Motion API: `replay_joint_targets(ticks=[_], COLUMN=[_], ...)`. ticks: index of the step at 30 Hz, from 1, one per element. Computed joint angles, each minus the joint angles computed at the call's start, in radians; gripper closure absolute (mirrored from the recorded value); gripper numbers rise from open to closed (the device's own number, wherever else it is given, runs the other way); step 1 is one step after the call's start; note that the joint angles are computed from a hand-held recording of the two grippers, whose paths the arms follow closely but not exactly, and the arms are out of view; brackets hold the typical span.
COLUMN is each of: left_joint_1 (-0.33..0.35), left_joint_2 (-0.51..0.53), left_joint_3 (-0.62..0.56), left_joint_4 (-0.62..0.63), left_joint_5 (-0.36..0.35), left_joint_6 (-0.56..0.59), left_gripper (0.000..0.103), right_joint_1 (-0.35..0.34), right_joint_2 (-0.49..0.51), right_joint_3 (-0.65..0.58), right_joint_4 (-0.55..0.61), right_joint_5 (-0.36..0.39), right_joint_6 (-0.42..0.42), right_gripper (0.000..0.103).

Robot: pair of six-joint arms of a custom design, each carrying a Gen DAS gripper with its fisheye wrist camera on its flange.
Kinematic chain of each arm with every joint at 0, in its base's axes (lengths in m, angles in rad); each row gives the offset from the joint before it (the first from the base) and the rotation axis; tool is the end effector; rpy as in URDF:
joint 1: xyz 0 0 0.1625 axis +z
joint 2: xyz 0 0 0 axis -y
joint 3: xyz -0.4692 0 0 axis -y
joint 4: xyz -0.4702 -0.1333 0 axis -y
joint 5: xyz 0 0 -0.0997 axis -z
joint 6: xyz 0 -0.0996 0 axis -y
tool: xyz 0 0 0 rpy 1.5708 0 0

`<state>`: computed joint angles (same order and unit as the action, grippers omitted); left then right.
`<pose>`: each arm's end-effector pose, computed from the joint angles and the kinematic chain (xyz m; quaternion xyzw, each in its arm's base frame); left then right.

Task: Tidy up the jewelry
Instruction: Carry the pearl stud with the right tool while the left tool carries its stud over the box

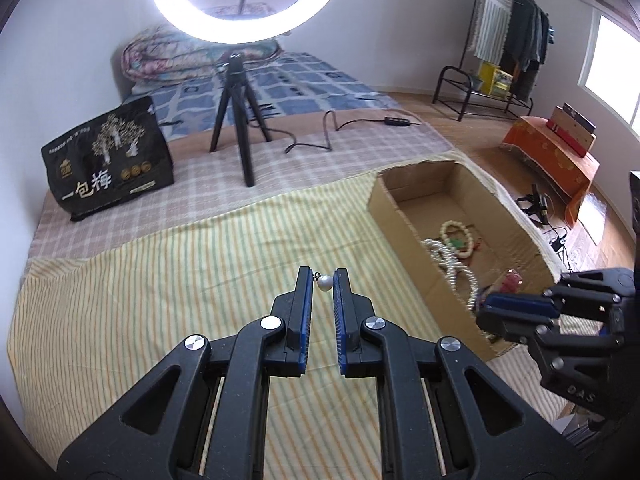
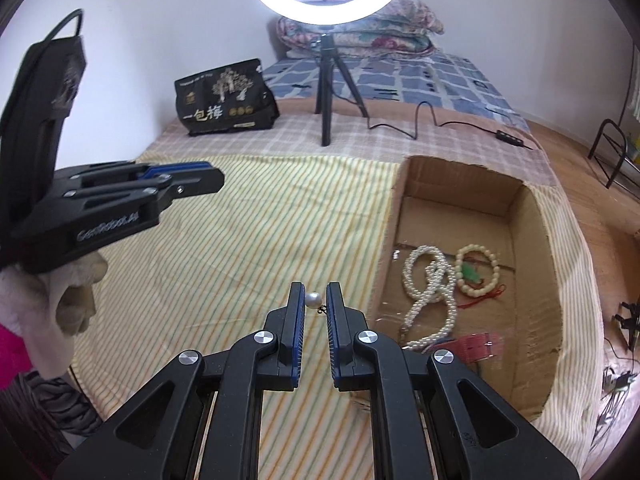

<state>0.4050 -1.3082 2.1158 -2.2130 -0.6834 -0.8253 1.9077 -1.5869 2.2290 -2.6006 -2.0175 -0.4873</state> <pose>-0.4086 -0.4042 0.1974 0.1874 0.8811 -0.3184 0.2953 0.2489 -0.4376 0.3046 0.3442 -0.8939 0.1710 0.2308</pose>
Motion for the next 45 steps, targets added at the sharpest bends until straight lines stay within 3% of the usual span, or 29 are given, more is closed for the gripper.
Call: replay_joint_targets(ticks=[26,45], left_joint_1=[-0.031,0.004], left_joint_2=[0.176,0.286], left_joint_3=[-0.071,-0.141], left_joint_4=[-0.177,-0.242], left_joint_5=[-0.096,-0.122], left_joint_6=[0.169,0.223], left_gripper=[0.095,0.095], right_joint_1=[-0.105,-0.16], right_joint_2=[-0.02,0.072], right_joint_3=[-0.085,-0.172], right_joint_4=[-0.079,-0.102], right_joint_5=[-0.038,-0.018], right_joint_6=[-0.019,-0.063], right_gripper=[0.094,0.094])
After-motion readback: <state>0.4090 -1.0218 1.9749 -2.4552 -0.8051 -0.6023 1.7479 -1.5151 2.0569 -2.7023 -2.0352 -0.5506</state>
